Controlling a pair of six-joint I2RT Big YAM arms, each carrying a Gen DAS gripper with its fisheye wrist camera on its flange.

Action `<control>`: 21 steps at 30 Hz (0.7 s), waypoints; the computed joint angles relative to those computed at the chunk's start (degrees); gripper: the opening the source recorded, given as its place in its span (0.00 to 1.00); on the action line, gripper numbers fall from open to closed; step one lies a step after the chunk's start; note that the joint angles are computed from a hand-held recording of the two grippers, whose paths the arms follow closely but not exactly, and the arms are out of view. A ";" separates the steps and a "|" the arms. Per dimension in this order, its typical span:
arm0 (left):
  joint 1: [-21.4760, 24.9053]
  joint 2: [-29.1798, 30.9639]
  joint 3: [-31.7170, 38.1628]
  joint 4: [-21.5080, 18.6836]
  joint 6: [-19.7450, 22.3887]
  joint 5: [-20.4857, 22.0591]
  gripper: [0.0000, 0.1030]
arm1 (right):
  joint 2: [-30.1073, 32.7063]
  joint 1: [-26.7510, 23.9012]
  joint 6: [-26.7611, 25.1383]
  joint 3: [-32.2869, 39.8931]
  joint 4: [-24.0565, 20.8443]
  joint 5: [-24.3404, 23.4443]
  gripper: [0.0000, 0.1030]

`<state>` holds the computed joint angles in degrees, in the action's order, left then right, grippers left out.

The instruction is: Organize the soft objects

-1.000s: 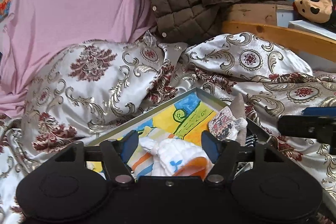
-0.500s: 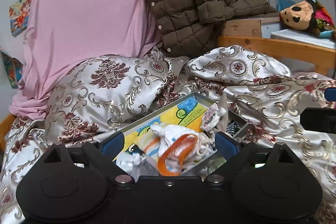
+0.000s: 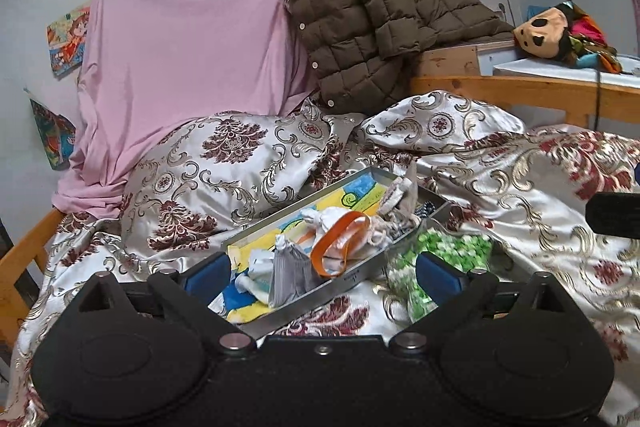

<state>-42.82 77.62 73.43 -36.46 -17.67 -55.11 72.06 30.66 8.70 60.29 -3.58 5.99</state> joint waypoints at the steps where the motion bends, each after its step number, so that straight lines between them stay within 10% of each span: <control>1: -0.74 -0.35 -0.44 -0.43 -0.72 -0.64 0.96 | -0.93 0.44 0.14 -0.89 -0.10 0.74 0.99; 10: -5.40 -2.37 -2.95 -8.24 -10.24 -3.36 0.97 | -4.98 4.51 0.03 -4.56 -4.98 10.76 0.99; 21: -9.67 -3.31 -5.22 -19.88 -24.65 -5.16 0.97 | -5.69 6.03 2.81 -6.80 -7.26 12.15 0.99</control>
<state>-52.49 74.32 68.21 -56.34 -42.31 -60.28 66.37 36.68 11.50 53.49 -10.84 18.15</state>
